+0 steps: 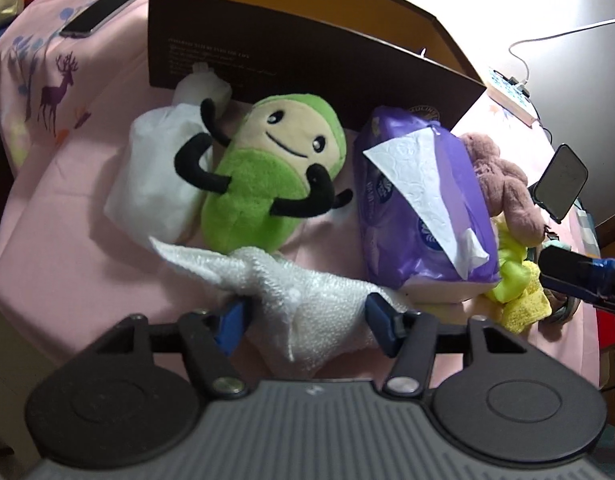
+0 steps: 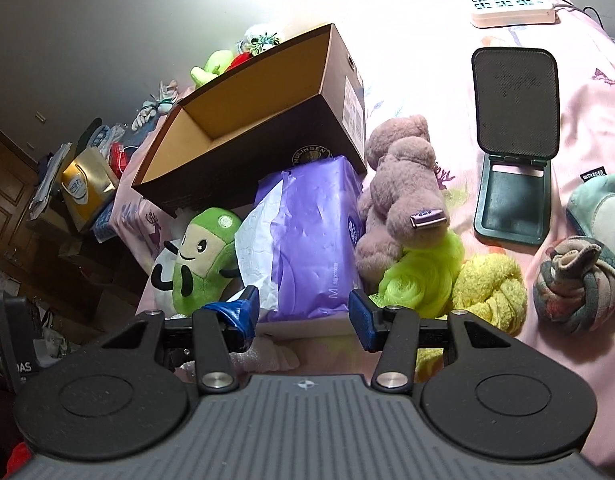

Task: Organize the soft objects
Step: 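Close the left tool on the white terry towel, then lift the towel with the left tool, lower it into the box, open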

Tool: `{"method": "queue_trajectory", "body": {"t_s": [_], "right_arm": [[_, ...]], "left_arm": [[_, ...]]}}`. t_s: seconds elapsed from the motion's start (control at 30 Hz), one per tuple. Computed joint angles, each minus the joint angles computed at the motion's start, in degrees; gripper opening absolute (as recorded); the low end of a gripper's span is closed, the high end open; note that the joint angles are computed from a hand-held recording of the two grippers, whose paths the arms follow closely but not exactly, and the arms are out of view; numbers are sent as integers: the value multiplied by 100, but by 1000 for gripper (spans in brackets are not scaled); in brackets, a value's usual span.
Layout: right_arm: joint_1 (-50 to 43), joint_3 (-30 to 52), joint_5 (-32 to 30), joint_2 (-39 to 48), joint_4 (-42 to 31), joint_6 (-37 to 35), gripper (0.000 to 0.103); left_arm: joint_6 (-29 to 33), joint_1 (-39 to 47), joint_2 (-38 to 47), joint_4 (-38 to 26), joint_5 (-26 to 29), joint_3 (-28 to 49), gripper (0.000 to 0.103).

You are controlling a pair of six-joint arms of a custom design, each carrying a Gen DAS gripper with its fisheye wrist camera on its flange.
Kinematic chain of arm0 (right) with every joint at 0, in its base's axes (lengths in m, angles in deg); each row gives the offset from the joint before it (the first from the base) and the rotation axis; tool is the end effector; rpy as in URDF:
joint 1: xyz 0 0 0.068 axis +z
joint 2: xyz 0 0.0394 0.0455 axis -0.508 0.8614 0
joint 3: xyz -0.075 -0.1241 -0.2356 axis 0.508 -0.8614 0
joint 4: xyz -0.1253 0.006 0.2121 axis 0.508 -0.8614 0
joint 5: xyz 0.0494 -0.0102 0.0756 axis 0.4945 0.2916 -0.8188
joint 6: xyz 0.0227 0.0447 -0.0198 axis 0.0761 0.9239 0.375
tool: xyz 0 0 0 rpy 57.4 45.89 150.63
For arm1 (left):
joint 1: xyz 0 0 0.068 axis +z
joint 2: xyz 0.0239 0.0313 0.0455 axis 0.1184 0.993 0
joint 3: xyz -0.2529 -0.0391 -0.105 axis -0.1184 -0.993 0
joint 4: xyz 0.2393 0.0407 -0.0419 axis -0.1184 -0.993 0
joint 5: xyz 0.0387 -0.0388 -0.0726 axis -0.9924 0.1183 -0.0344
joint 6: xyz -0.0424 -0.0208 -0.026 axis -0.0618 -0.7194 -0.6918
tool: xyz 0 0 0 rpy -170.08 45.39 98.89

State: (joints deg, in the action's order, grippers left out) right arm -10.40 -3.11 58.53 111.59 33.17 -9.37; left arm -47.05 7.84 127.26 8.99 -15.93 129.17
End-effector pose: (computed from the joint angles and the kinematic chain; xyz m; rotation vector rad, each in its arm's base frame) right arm 0.1517 0.0496 0.2464 0.8549 2.2609 0.4534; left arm 0.3434 -0.0118 0.2370 0.7731 2.6074 -0.6238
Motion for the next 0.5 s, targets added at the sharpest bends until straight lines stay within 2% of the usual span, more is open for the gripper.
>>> {"method": "queue_trajectory", "body": {"t_s": [0.07,0.13,0.17,0.2,0.27,0.5], "right_arm": [[-39,30,-73,121,62,-58,33],[-52,52,-147,224,122,-128,33],[-55,60,-184,269,154,-159,33],[-64,54,-225,299,193,-193,33],[-105,19,-331,347,292,-265,33],[-149,-63,-582,496,533,-342,33]], "left_arm": [[106,56,-107,102,13,-131,55],[228,143,-203,79,79,-192,47],[323,200,-267,35,126,-214,37],[421,266,-303,-76,196,-189,23],[586,403,-329,-378,334,-61,8],[524,525,-821,-125,487,-397,5]]}}
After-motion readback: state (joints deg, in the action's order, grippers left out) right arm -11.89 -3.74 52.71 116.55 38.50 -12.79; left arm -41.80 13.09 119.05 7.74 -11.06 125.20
